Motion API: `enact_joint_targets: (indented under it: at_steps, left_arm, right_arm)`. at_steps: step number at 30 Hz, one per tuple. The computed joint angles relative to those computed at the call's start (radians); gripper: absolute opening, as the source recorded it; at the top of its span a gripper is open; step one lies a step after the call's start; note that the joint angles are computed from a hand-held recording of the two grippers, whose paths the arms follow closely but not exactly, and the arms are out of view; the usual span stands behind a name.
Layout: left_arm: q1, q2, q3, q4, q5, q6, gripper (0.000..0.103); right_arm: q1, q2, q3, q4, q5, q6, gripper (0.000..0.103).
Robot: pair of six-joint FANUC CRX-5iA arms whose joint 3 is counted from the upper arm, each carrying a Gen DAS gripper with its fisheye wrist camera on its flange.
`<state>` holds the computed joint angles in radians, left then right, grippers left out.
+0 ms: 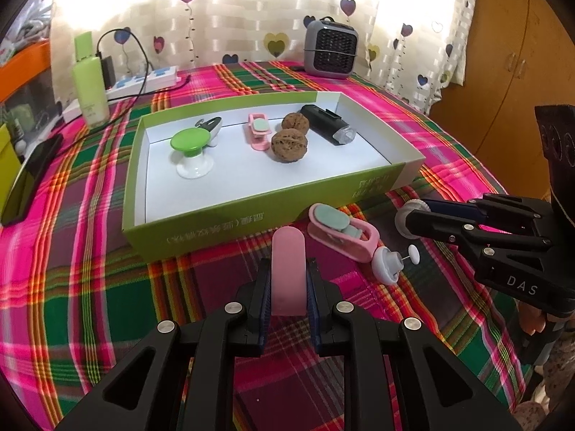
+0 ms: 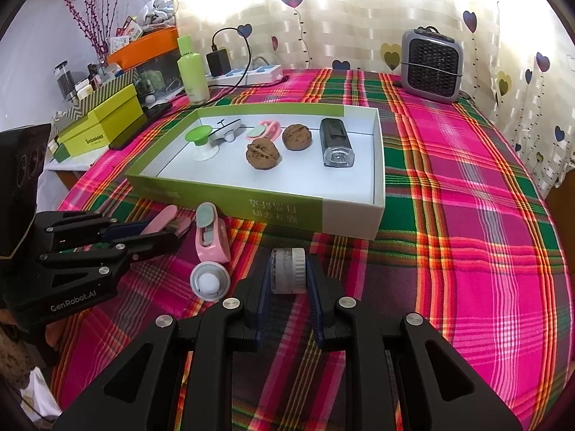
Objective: Organize objects
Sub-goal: 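Carry the white roller with the right gripper while the left gripper carries the pink block over the box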
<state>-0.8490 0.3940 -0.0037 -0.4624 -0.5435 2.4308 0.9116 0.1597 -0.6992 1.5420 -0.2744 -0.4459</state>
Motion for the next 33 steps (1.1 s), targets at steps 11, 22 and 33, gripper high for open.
enact_joint_targets:
  at_steps: [11,22,33]
  left_arm:
    - [-0.027,-0.017,-0.012,-0.036,0.002,0.065,0.016]
    - [-0.024,-0.014,-0.014,-0.028,-0.001,0.076,0.016]
    - [-0.017,-0.01,-0.014,-0.011,0.006,0.068,0.016]
  right_arm:
    - [0.033,-0.016,-0.015,-0.022,-0.032,0.012,0.02]
    - [0.073,0.019,0.027,-0.206,-0.049,0.166,0.02]
    - [0.082,0.025,0.039,-0.269,-0.057,0.211,0.02]
